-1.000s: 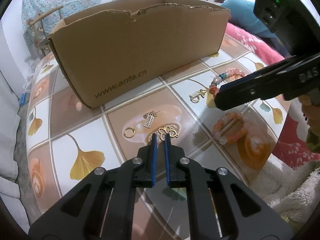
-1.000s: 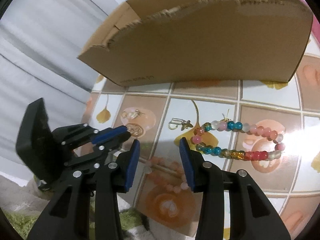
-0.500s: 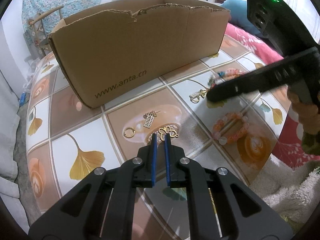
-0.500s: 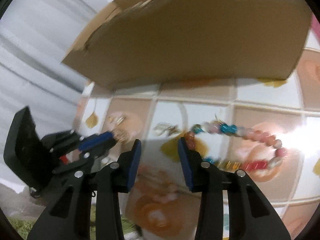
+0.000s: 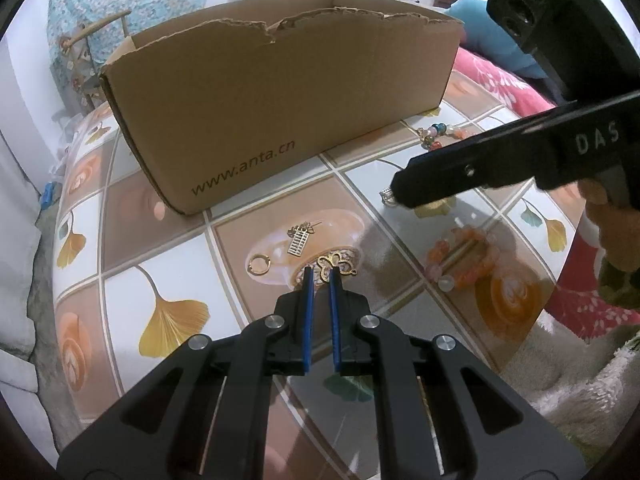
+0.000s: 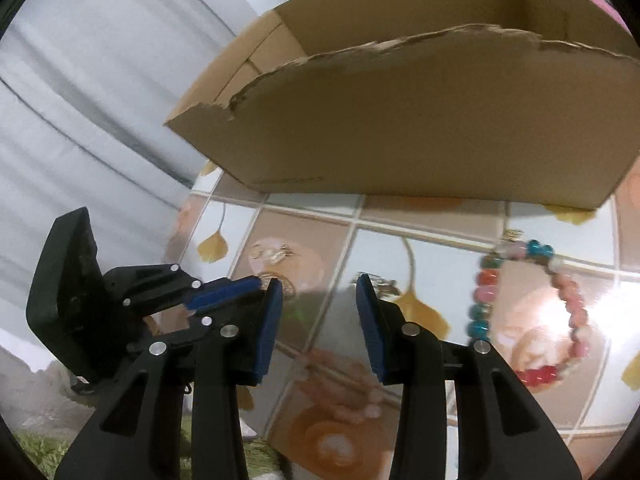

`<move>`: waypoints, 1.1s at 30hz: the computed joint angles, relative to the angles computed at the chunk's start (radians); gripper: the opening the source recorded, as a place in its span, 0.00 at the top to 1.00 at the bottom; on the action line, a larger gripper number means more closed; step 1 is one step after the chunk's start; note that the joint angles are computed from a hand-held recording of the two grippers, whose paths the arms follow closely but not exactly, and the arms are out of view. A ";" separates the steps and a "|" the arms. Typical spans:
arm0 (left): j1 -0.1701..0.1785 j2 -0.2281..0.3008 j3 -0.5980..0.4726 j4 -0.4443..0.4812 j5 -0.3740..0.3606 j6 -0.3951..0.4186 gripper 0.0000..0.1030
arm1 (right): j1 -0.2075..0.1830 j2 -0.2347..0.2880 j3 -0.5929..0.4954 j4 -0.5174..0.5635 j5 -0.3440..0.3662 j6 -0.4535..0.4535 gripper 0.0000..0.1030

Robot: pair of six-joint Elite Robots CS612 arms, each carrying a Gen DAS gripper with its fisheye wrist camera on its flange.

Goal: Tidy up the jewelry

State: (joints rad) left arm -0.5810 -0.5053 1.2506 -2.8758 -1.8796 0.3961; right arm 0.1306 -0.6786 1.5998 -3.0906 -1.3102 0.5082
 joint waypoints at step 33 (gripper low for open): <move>0.001 -0.003 0.006 0.001 -0.002 0.015 0.92 | 0.058 0.012 -0.046 0.143 -0.332 -0.218 0.80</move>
